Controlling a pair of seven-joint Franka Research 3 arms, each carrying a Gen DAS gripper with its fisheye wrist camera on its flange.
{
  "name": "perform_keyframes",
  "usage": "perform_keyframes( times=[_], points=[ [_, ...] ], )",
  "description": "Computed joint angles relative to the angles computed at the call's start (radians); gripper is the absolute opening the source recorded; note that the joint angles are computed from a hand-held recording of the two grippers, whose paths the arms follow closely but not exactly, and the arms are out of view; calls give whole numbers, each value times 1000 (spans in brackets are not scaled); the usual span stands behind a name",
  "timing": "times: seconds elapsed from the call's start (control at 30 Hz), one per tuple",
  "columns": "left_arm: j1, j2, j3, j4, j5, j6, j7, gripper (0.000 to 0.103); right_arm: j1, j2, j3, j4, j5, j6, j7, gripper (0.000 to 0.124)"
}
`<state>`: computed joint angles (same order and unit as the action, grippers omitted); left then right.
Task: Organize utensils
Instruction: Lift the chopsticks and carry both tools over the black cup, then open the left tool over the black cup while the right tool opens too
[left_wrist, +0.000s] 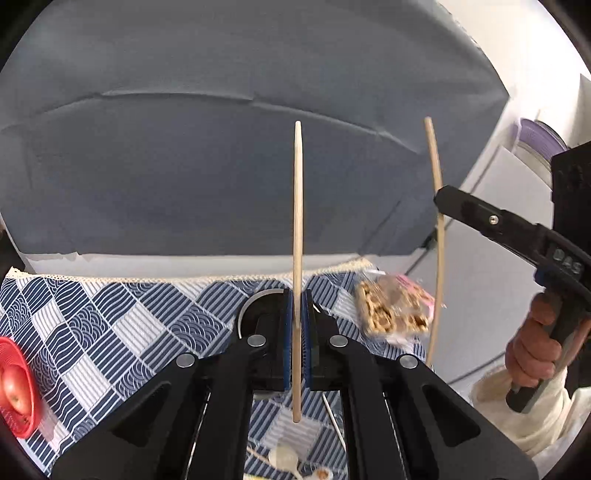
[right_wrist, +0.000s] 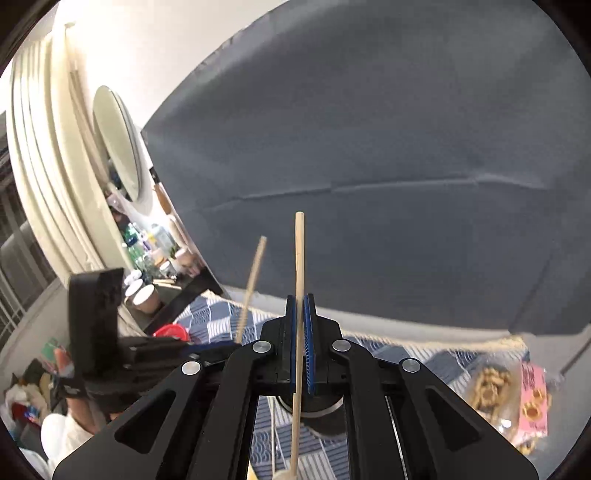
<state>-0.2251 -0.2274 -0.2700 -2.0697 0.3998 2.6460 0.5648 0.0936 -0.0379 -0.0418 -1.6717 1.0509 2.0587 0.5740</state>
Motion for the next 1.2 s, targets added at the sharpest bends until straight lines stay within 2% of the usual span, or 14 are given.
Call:
perform_keyframes(
  times=[0.13, 0.3, 0.57, 0.63, 0.73, 0.83, 0.9, 0.93, 1.0, 1.07, 1.13, 1.2],
  points=[
    [16, 34, 21, -26, -7, 153, -10, 5, 15, 42, 20, 39, 9, 34, 2, 4],
    [34, 83, 37, -40, -15, 282, -20, 5, 39, 83, 55, 57, -10, 112, -18, 4],
    [9, 125, 56, -61, -133, 263, 80, 5, 53, 140, 85, 33, -25, 178, -21, 4],
    [3, 113, 61, -83, -166, 284, 109, 5, 53, 146, 92, 21, -7, 197, -49, 4],
    [8, 109, 60, -83, -164, 258, 131, 5, 58, 137, 99, -13, 8, 245, -92, 4],
    [-7, 114, 71, -82, -224, 263, 199, 7, 59, 139, 98, -28, 8, 245, -100, 4],
    [-13, 116, 75, -79, -257, 262, 234, 22, 60, 137, 96, -42, -4, 261, -103, 6],
    [-15, 119, 78, -73, -271, 252, 258, 34, 60, 134, 95, -48, -6, 266, -106, 7],
    [-11, 125, 80, -57, -282, 231, 291, 45, 56, 127, 91, -62, -8, 279, -107, 7],
    [-12, 133, 87, -40, -325, 219, 335, 56, 52, 129, 86, -61, -20, 279, -96, 19],
    [-13, 148, 95, -16, -379, 197, 396, 64, 47, 122, 81, -74, -21, 308, -107, 45],
    [-6, 164, 94, 16, -401, 163, 440, 67, 45, 121, 77, -81, -42, 337, -102, 55]
  ],
)
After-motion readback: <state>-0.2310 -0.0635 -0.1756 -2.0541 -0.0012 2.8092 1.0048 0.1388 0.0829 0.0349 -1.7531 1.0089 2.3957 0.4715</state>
